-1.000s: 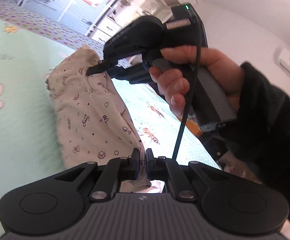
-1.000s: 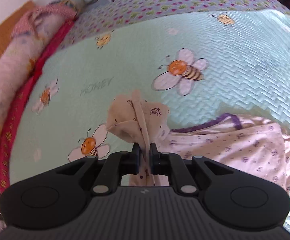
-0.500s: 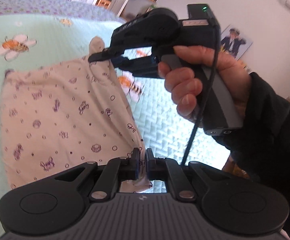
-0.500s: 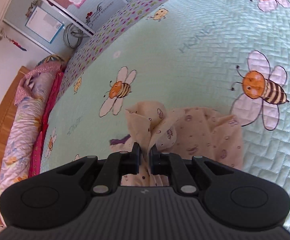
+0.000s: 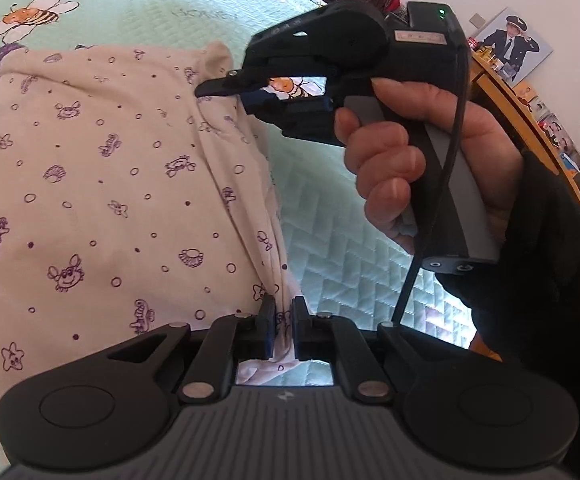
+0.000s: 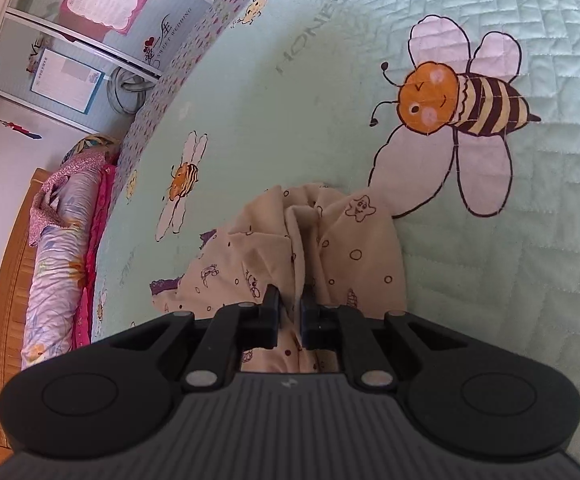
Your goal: Fold clothes
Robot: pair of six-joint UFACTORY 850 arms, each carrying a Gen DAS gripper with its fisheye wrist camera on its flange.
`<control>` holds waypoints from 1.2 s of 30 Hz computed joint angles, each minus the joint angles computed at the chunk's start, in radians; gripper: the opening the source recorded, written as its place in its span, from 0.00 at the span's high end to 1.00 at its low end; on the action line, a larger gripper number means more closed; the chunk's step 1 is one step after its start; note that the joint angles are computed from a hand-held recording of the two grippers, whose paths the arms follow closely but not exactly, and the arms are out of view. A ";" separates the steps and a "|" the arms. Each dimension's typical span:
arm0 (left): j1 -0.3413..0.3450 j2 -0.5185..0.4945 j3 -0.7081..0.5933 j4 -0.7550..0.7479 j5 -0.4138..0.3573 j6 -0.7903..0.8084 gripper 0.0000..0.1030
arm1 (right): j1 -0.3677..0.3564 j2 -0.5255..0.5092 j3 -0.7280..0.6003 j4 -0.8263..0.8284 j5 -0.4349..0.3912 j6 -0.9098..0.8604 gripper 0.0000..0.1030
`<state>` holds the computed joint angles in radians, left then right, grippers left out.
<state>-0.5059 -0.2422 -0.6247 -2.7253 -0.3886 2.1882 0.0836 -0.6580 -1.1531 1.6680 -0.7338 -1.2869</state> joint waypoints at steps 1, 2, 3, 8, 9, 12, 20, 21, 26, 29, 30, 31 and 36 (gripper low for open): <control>0.004 0.003 -0.001 0.014 -0.006 -0.006 0.92 | 0.001 0.000 -0.003 0.000 -0.002 0.000 0.89; 0.003 0.010 0.002 0.016 -0.011 -0.001 0.92 | 0.001 0.004 -0.005 0.002 -0.006 -0.006 0.89; 0.014 -0.004 -0.012 0.022 -0.020 0.010 0.92 | 0.000 0.009 -0.006 0.007 -0.012 -0.015 0.89; 0.017 -0.014 -0.027 0.029 -0.031 0.067 0.92 | -0.027 0.050 0.023 0.093 -0.057 -0.095 0.89; 0.012 -0.026 -0.038 0.006 -0.015 0.112 0.92 | -0.033 0.051 0.024 0.101 -0.053 -0.106 0.90; 0.011 -0.050 -0.049 0.021 0.009 0.093 0.92 | -0.042 0.032 0.009 0.052 -0.015 -0.051 0.90; 0.050 -0.044 -0.034 0.132 -0.011 -0.013 0.92 | -0.064 0.027 0.050 0.089 -0.067 -0.094 0.40; 0.054 -0.045 -0.034 0.141 -0.012 -0.021 0.92 | -0.073 0.023 0.056 0.121 -0.105 -0.101 0.38; 0.069 -0.046 -0.037 0.170 -0.014 -0.037 0.92 | -0.079 0.003 0.032 0.145 -0.139 -0.088 0.27; 0.051 -0.040 -0.044 0.157 0.005 -0.038 0.92 | -0.046 -0.007 0.004 0.134 -0.078 -0.099 0.27; 0.034 -0.034 -0.048 0.142 0.019 -0.037 0.92 | -0.037 -0.009 0.000 0.143 -0.073 -0.124 0.34; 0.030 -0.035 -0.058 0.150 0.029 -0.048 0.92 | -0.028 -0.013 -0.006 0.140 -0.066 -0.140 0.46; 0.033 0.000 -0.026 0.166 0.026 -0.054 0.92 | -0.010 0.020 0.013 0.145 -0.003 -0.206 0.95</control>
